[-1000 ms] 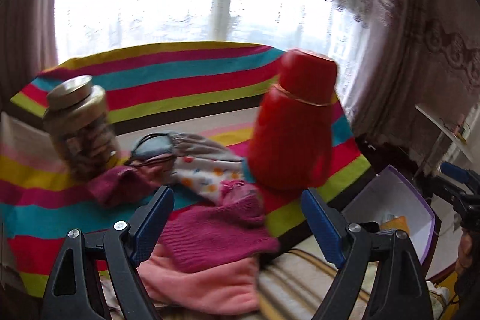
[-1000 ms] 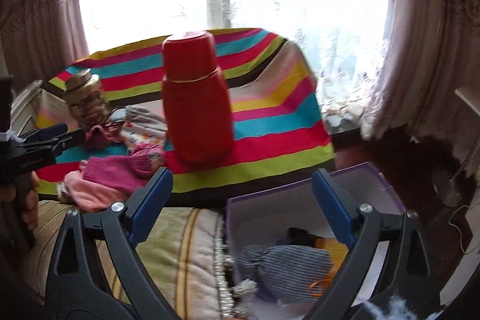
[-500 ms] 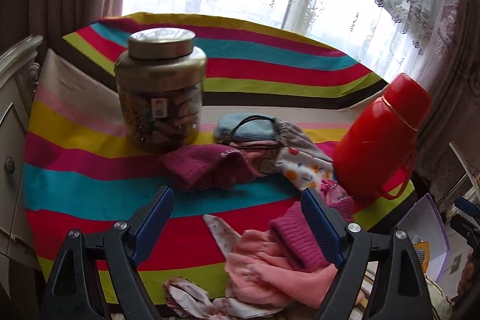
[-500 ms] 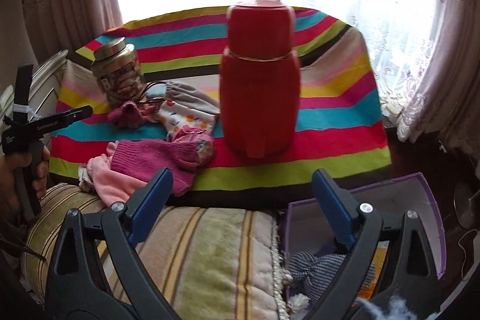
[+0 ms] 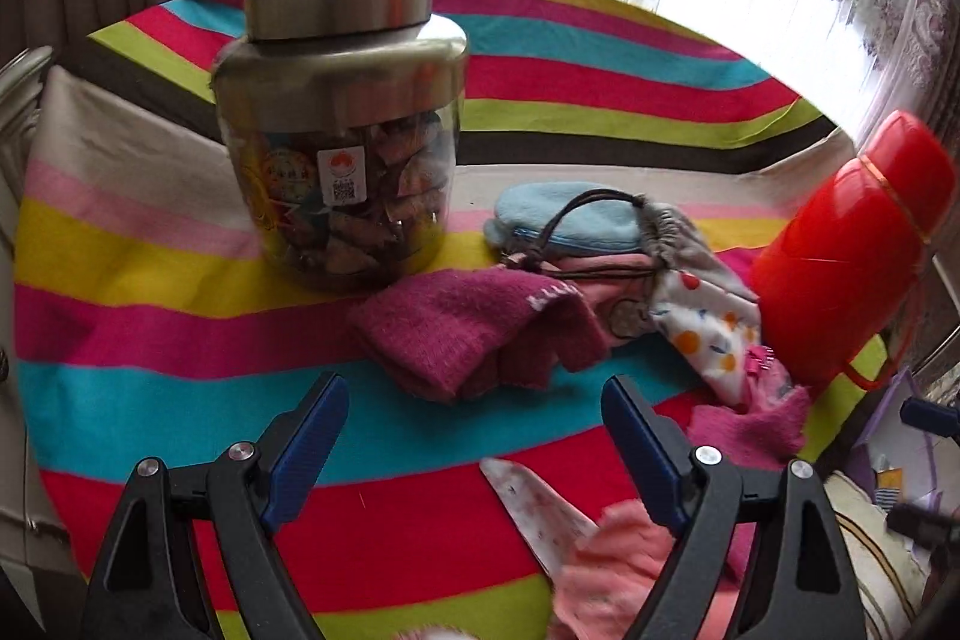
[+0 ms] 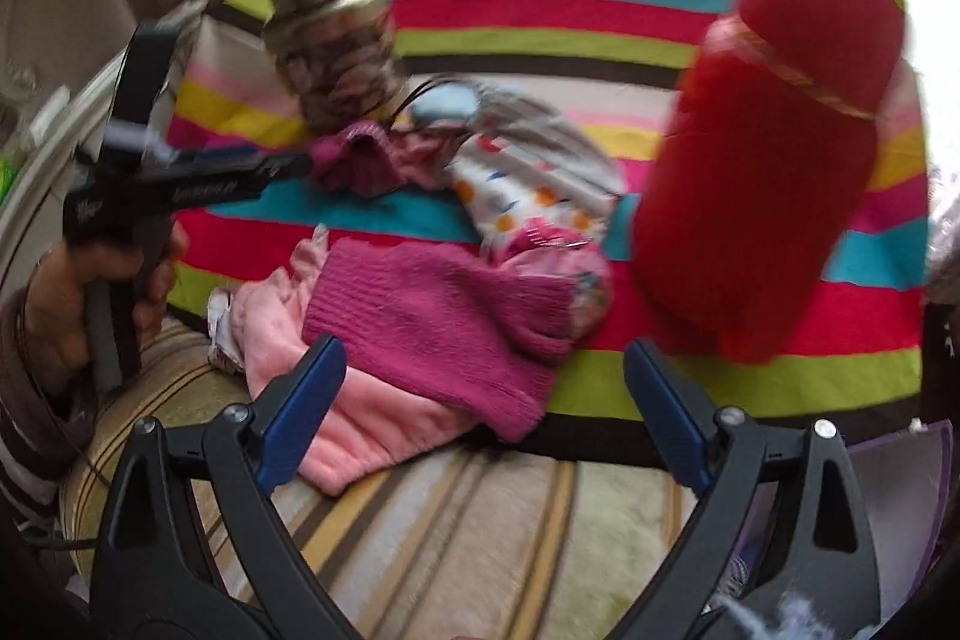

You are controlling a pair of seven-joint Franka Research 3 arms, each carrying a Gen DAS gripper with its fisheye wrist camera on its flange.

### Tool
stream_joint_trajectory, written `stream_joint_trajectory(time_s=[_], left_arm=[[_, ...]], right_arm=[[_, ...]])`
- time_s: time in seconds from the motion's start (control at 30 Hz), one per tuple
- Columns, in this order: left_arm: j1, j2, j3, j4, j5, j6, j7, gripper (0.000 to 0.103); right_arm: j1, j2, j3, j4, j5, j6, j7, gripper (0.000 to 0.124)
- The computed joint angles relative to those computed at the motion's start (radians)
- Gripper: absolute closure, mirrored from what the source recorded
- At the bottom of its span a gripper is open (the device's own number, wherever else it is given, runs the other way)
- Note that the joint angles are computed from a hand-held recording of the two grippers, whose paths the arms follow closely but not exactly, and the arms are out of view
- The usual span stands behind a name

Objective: Organize soft objects
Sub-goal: 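Move both open grippers back over the pile of pink items, then grasp the magenta knit sock with the left gripper while the right gripper grasps the pink knit sock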

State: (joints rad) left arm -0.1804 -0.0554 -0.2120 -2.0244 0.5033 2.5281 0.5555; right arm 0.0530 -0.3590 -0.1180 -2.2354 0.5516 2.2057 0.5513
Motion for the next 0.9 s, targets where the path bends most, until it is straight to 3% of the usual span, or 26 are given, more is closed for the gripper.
stream_joint_trajectory(time_s=[0.37, 0.4, 0.47, 0.53, 0.57, 0.63, 0.7, 0.83, 0.87, 0.9], left_arm=[[-0.018, 0.213, 0.028, 0.201, 0.023, -0.106, 0.172, 0.016], [-0.013, 0.219, 0.03, 0.198, -0.002, -0.094, 0.186, 0.028], [-0.016, 0.219, 0.037, 0.186, 0.001, -0.072, 0.185, 0.037], [-0.02, 0.209, 0.042, 0.175, 0.017, -0.064, 0.182, 0.059], [-0.021, 0.201, 0.044, 0.168, 0.025, -0.064, 0.171, 0.065], [-0.013, 0.175, 0.045, 0.134, 0.004, -0.027, 0.159, 0.072], [-0.006, 0.139, 0.045, 0.09, -0.004, 0.014, 0.13, 0.073], [0.006, 0.053, 0.04, -0.002, 0.014, 0.088, 0.049, 0.073], [0.01, 0.033, 0.037, -0.019, 0.023, 0.1, 0.03, 0.073], [0.015, 0.011, 0.034, -0.039, 0.035, 0.114, 0.003, 0.073]], right_arm=[[0.029, 0.113, 0.052, 0.069, -0.056, -0.069, 0.102, 0.029], [0.031, 0.116, 0.056, 0.07, -0.059, -0.067, 0.107, 0.029], [0.04, 0.123, 0.066, 0.068, -0.066, -0.06, 0.114, 0.029], [0.047, 0.136, 0.073, 0.073, -0.074, -0.06, 0.125, 0.029], [0.05, 0.151, 0.076, 0.08, -0.077, -0.066, 0.137, 0.029], [0.051, 0.169, 0.078, 0.09, -0.084, -0.073, 0.161, 0.029], [0.052, 0.181, 0.077, 0.096, -0.082, -0.081, 0.17, 0.03], [0.047, 0.2, 0.067, 0.107, -0.053, -0.109, 0.167, 0.055], [0.044, 0.203, 0.063, 0.11, -0.043, -0.118, 0.164, 0.065], [0.041, 0.203, 0.064, 0.109, -0.044, -0.115, 0.169, 0.086]])
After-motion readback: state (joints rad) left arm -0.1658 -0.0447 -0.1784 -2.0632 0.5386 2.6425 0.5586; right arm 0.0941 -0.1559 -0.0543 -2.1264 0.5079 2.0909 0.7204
